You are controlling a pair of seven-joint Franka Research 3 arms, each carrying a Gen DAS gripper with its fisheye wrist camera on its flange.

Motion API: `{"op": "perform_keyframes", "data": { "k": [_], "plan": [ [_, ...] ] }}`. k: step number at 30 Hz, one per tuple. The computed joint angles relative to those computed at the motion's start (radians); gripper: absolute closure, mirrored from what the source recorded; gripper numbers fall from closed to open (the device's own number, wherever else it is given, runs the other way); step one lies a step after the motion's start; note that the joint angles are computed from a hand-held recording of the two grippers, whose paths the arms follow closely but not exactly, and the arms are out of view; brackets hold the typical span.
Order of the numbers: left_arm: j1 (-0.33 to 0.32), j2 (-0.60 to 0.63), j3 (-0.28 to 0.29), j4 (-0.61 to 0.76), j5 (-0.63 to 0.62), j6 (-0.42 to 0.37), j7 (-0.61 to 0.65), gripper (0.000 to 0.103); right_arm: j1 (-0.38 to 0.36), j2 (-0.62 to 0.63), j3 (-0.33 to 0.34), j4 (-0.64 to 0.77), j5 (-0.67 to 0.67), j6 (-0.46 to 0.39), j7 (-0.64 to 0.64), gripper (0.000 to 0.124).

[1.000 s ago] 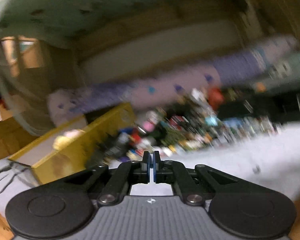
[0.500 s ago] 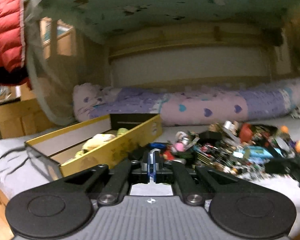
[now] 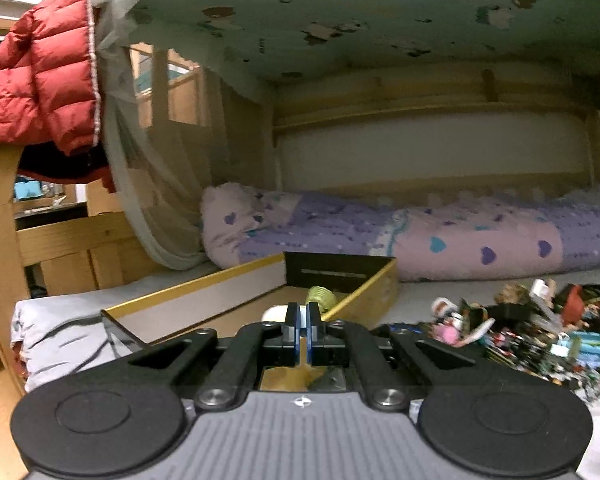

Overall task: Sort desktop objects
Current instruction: 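Carry the left tool's piece over the box while the right tool lowers its piece inside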

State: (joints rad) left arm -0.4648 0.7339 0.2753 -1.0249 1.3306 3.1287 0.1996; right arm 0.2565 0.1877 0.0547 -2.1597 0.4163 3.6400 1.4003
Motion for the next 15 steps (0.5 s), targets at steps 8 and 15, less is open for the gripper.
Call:
{"op": "perform_keyframes", "data": {
  "k": [8,15],
  "plan": [
    [0.043,0.036,-0.026,0.064,-0.101,-0.049,0.092,0.101,-0.031,0.047,0.02,0.093,-0.094,-0.052,0.051,0.12],
    [0.084,0.068,-0.062,0.1,-0.275,-0.088,0.251,0.101,-0.127,0.112,0.104,0.205,-0.272,-0.109,0.159,0.12]
  ]
}}
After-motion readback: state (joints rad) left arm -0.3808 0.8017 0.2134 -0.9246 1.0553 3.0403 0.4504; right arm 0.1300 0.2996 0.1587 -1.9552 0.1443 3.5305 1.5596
